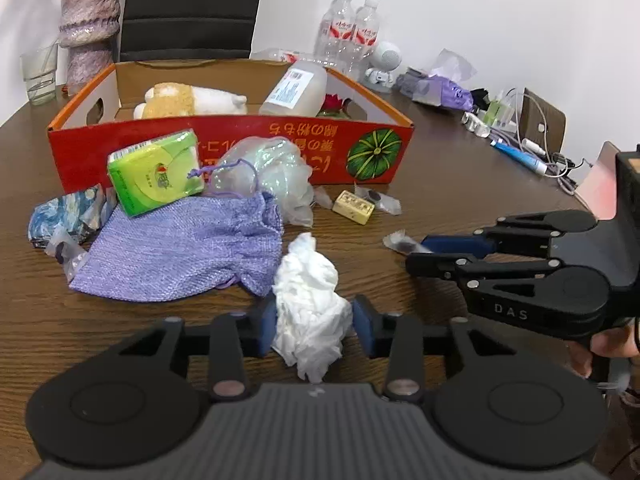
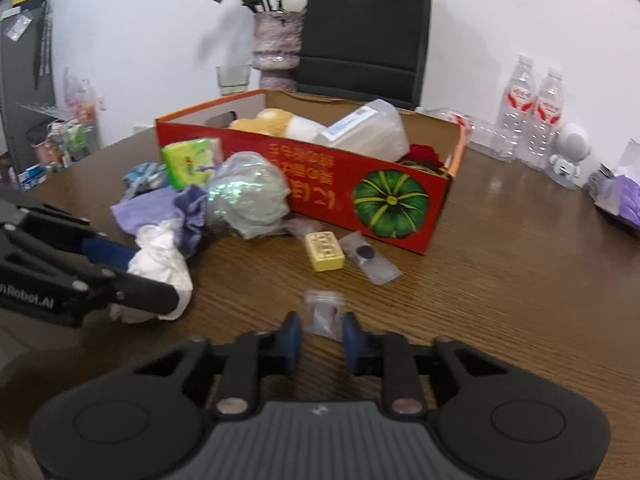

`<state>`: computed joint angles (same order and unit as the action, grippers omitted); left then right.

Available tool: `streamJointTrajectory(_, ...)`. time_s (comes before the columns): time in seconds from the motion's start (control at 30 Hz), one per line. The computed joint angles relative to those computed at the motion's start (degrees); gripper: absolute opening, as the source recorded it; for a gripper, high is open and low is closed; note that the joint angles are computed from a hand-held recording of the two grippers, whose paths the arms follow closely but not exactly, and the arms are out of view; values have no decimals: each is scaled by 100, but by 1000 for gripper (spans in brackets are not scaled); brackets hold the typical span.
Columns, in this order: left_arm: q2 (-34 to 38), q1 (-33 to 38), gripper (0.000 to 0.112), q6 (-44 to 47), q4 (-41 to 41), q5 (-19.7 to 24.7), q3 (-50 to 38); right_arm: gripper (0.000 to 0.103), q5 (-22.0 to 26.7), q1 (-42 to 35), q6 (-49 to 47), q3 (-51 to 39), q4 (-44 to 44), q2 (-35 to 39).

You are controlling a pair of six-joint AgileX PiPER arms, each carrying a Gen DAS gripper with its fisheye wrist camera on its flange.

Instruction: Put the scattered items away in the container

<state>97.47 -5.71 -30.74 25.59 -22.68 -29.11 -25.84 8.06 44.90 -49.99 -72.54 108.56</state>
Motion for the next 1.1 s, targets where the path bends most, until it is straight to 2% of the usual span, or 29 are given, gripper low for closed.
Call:
streamJointTrajectory(0.13,-469,163,39,190,-31,-134,203,10,-180,-52,-55,32,87,-133)
streamJointTrajectory(0.2,-747,333,39,22,216,-203,248,9,-316,-101,134,-32,-13,-207)
streamJointTrajectory(0.4,-1215,696,39,-79,411,-144,-48,11,-563,-130,719,-389,-350,-415)
streamJointTrajectory(0.43,-1231,736,40,-115,455,-160,-77,13,-515,-114,1026,-480,-613,-428)
streamJointTrajectory(0.47,-1220,764,40,-77,440,-199,-76,30,-431,-83,1276,-537,-837,-422)
streamJointTrajectory(0.53,-1136,756,40,140,277,-230,-63,59,-158,36,1086,-424,-691,-422)
streamJointTrajectory(0.57,-1064,755,40,171,261,-227,-75,61,75,146,648,-295,-339,-431)
streamJointTrajectory(0.6,-963,774,40,122,314,-251,-85,59,335,270,155,-179,86,-419)
streamJointTrajectory(0.67,-757,878,40,-231,643,-287,-148,53,605,402,-142,-133,404,-279)
streamJointTrajectory(0.77,-587,1052,40,-608,977,-379,-175,22,783,449,787,-364,-341,-12)
streamJointTrajectory(0.87,-578,1162,40,-535,932,-468,-101,10,695,398,1206,-481,-671,69)
streamJointTrajectory(1.03,-715,1304,40,-470,886,-516,-76,7,266,191,1053,-549,-360,-128)
streamJointTrajectory(1.1,-737,1314,41,-457,859,-521,-117,9,197,152,1454,-674,-741,-209)
